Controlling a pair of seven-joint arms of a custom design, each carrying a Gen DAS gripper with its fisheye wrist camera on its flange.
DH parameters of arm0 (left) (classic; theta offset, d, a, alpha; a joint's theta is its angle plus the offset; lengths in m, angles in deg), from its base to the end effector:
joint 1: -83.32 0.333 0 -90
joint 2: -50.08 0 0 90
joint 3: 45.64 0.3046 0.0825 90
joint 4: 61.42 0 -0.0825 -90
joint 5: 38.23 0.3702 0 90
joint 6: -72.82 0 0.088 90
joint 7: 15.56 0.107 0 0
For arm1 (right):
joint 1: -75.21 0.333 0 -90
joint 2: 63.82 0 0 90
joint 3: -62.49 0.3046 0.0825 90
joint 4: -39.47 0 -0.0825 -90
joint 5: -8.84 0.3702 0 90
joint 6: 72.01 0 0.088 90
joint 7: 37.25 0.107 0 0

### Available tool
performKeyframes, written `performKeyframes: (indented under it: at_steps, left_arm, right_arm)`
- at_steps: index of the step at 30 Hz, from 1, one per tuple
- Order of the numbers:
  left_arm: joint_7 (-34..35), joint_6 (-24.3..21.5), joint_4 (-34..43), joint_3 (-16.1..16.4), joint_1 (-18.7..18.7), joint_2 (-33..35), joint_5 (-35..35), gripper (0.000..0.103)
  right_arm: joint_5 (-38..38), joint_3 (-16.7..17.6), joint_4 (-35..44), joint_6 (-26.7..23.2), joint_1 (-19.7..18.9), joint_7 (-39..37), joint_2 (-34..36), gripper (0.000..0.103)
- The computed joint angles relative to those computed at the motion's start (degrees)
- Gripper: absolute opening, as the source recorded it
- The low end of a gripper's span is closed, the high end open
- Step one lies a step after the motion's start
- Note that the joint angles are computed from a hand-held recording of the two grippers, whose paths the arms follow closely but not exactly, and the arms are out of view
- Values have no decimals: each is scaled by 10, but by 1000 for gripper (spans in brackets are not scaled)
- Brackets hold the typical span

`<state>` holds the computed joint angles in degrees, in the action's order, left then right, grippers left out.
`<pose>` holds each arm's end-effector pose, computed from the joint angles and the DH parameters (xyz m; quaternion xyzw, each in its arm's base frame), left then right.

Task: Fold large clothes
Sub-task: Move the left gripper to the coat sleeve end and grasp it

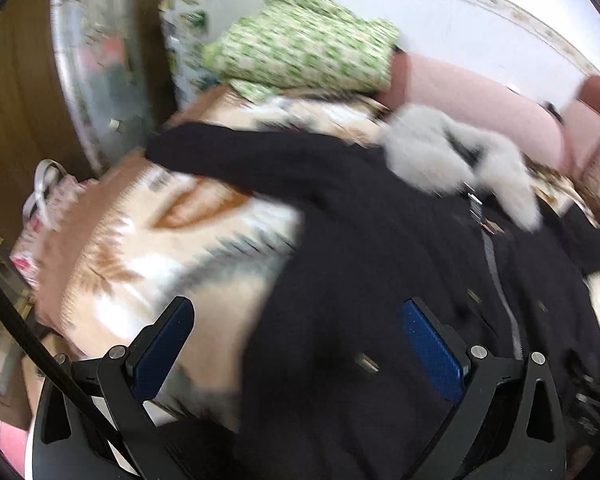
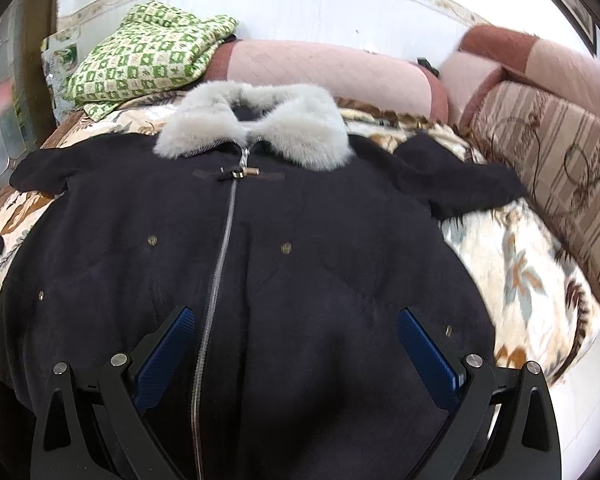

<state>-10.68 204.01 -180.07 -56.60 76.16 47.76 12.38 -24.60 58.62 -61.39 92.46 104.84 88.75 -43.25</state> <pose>0.5323 -0.1569 0.4767 -0.8297 0.4117 -0.1562 0.3430 0.5925 0.3263 0.4402 -0.7503 0.5305 -0.2629 0.2940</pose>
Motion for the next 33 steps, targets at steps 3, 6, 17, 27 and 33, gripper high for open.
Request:
performKeyframes:
  at_steps: [3,6,17,27,33]
  left_arm:
    - [22,-11,4,21,26,-15,-2,103]
    - [21,-27,14,35,58,-23,27,103]
    - [1,-104,51,56,111,-6,95,103]
    - [0,-79,92,89,130,69,112,103]
    - [131,178,99,132,209,131,-98,90]
  right_arm:
    - [4,2,25,4,-2,-9,8,102]
    - [35,17,50,3,-11,-38,20,102]
    - [68,8,100,-48,5,-67,65,102]
    - [81,6,144,-103,9,-88,103,102]
    - [95,7,209,-160,8,-104,149,102]
